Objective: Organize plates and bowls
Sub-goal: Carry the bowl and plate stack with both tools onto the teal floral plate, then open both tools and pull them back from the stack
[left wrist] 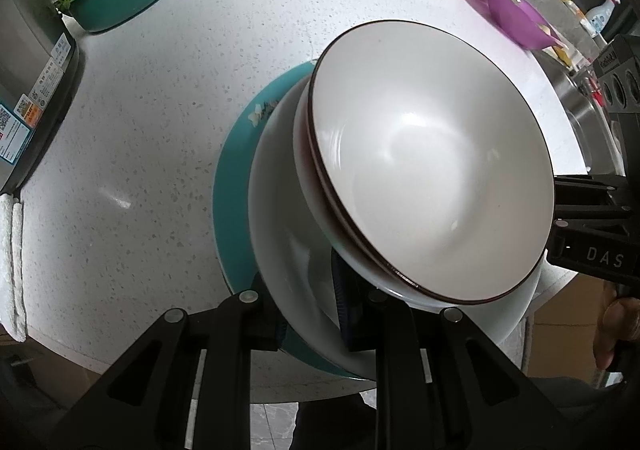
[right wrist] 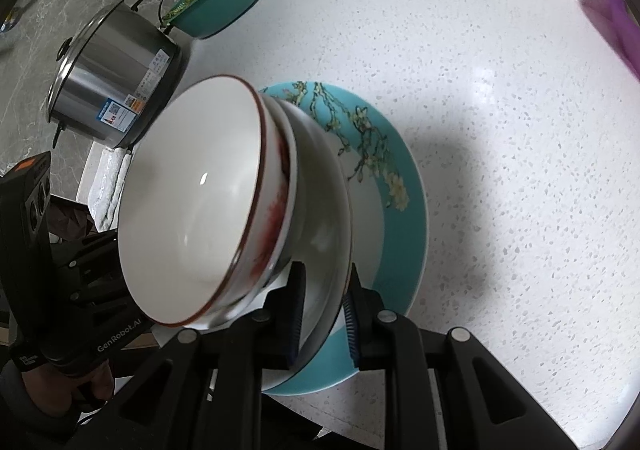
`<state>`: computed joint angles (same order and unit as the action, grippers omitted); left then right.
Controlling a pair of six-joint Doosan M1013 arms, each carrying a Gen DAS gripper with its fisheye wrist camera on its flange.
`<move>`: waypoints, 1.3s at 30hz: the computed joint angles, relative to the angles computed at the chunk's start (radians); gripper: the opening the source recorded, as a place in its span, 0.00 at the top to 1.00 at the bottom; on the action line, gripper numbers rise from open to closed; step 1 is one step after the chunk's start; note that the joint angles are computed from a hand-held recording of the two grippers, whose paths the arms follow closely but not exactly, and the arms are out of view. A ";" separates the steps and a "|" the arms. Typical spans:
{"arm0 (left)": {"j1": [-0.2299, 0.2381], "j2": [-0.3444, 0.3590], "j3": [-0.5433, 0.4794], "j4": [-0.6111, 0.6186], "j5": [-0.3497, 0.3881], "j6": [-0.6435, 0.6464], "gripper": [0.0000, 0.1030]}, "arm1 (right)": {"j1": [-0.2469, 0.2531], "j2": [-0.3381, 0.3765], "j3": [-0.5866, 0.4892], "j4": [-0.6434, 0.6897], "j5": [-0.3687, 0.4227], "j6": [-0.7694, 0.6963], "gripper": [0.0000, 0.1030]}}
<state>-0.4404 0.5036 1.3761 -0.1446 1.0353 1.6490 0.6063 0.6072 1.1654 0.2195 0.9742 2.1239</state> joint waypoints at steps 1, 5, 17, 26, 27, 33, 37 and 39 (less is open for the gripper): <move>0.000 0.000 0.001 -0.001 -0.003 0.000 0.83 | 0.000 0.000 0.000 -0.001 0.000 0.002 0.80; 0.003 -0.005 0.008 -0.013 -0.013 -0.001 0.83 | 0.002 0.001 -0.001 -0.001 -0.004 0.005 0.77; 0.030 -0.063 0.054 -0.069 -0.047 0.065 0.27 | 0.019 -0.047 0.039 -0.097 -0.025 0.142 0.49; 0.026 -0.126 0.039 0.020 -0.069 0.031 0.14 | 0.064 -0.147 0.089 -0.307 -0.097 0.384 0.00; 0.025 -0.129 0.033 0.030 -0.072 0.020 0.14 | 0.069 -0.157 0.089 -0.333 -0.101 0.401 0.00; 0.017 -0.165 0.030 0.055 -0.111 -0.126 0.14 | 0.091 -0.185 0.071 -0.446 -0.051 0.431 0.00; -0.030 -0.183 0.024 0.276 -0.077 -0.352 0.14 | 0.095 -0.214 0.095 -0.477 -0.076 0.439 0.00; -0.062 -0.198 0.030 0.378 -0.065 -0.427 0.14 | 0.100 -0.223 0.104 -0.494 -0.084 0.441 0.00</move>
<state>-0.5028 0.3054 1.4065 0.2336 0.9702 1.2217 0.7062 0.3846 1.2691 -0.2746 0.8905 2.5645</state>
